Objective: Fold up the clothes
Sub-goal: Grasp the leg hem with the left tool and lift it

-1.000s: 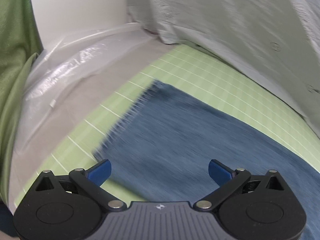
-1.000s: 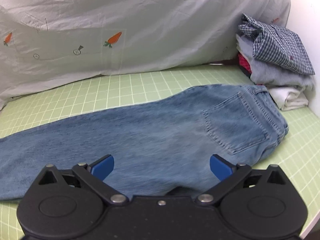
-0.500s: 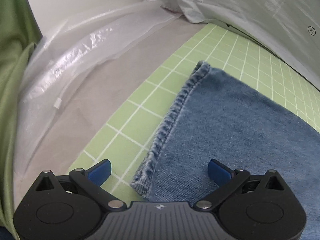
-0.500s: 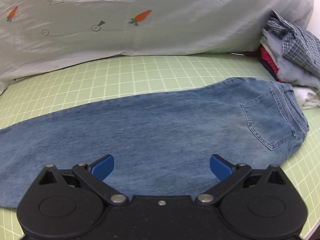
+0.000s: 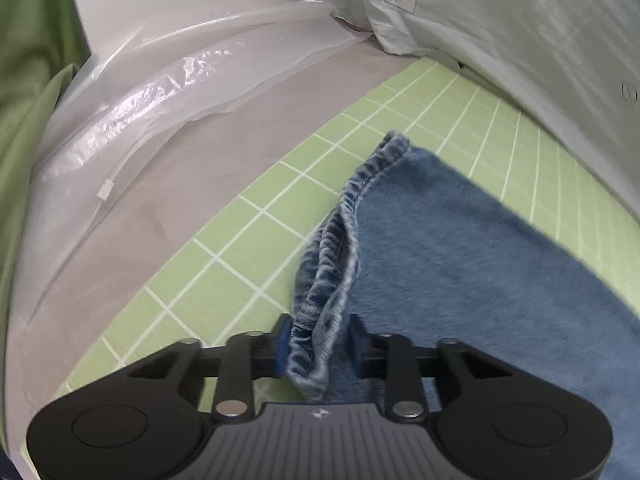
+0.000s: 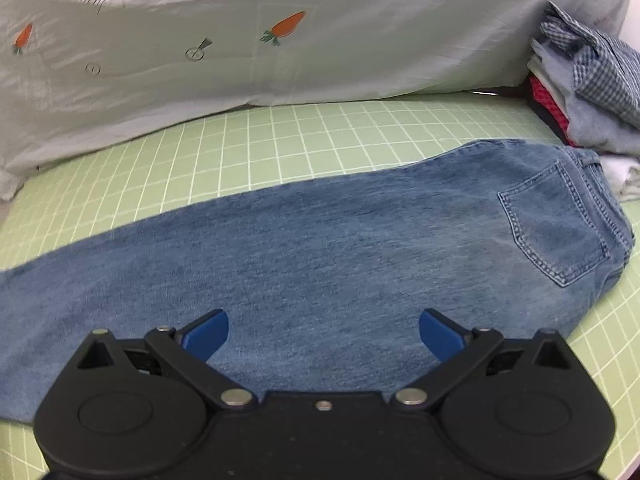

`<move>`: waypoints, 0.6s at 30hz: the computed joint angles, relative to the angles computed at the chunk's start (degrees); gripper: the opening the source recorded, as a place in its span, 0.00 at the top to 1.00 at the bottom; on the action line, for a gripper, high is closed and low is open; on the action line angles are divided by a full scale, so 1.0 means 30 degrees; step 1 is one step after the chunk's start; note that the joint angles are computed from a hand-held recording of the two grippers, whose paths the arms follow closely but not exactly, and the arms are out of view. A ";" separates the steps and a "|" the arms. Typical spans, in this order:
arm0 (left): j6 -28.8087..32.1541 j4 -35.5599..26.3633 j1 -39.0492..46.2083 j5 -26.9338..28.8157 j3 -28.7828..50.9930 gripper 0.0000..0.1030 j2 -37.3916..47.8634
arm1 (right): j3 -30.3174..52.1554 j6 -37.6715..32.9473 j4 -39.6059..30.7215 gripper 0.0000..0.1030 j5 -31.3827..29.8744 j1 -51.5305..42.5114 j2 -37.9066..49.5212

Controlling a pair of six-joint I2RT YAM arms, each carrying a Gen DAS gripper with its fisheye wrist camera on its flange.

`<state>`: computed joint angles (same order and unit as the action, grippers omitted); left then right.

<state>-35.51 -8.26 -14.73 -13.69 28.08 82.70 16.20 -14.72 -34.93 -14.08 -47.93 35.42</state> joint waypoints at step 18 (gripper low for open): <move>-0.3676 -0.0318 -1.4719 -0.1713 0.9321 0.73 0.6520 | 0.4066 -0.9985 0.4021 0.00 -0.7783 -1.3798 1.3089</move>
